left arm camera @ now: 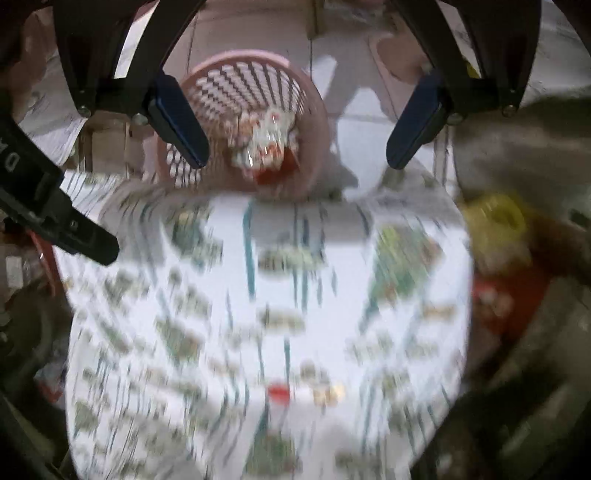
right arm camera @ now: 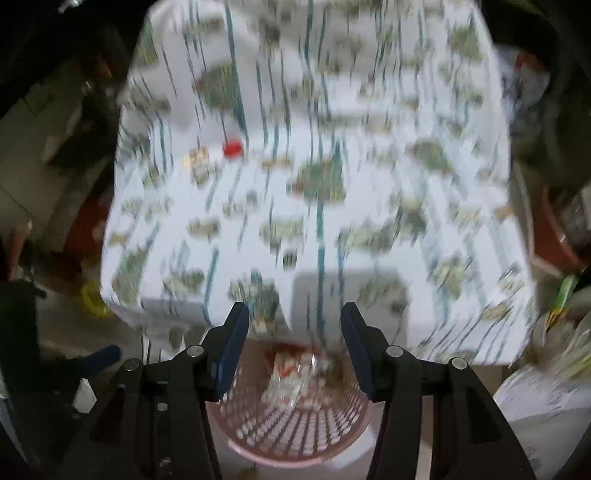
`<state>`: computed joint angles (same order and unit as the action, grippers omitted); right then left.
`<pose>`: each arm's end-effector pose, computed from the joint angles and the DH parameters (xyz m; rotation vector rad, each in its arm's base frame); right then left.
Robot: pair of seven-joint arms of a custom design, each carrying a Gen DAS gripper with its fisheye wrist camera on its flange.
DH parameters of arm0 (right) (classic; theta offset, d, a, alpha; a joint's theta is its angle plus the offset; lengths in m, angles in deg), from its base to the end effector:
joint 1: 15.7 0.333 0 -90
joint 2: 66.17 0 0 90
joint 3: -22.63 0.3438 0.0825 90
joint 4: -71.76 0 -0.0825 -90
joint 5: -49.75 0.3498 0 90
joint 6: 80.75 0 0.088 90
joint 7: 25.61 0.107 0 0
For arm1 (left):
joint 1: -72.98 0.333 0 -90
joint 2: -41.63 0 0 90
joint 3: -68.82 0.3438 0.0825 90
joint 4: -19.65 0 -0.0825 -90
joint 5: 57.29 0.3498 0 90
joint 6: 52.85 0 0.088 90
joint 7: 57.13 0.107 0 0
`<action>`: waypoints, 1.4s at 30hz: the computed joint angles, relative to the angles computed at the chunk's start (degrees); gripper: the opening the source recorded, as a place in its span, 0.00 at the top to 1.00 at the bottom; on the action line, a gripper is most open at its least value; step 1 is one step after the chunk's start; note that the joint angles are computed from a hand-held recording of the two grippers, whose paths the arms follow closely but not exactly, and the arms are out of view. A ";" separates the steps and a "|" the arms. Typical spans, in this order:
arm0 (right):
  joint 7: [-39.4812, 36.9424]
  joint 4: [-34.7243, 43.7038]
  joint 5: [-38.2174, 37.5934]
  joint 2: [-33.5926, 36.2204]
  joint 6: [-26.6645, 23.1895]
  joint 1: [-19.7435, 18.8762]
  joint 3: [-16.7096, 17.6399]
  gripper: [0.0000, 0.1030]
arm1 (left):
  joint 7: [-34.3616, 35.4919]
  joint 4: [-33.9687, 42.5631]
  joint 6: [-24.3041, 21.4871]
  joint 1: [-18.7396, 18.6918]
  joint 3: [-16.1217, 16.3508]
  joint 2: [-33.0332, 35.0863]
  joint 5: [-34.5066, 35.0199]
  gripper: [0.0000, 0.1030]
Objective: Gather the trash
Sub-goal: 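Raise both tools back toward the stool with the red cap, then grasp the red cap with the right tool while the left tool grasps the bread scrap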
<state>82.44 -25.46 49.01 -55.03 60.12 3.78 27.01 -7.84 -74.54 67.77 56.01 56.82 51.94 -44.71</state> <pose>0.5843 0.2535 0.5799 -1.9345 1.7444 -0.3059 0.5488 -0.2795 0.5733 -2.1814 1.9173 -0.3680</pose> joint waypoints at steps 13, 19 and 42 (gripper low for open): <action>-2.68 10.51 -9.76 -1.25 5.90 0.26 -1.62 0.41 | -3.53 6.32 4.84 0.45 0.58 -5.45 17.79 0.06; -3.72 18.28 -11.47 0.65 8.99 -0.36 -2.35 0.21 | -6.45 11.20 11.14 1.40 1.57 -5.71 28.58 0.00; -2.82 48.53 -10.86 21.37 1.54 1.09 -6.35 0.11 | -7.67 19.54 20.08 3.48 6.76 3.27 34.08 0.00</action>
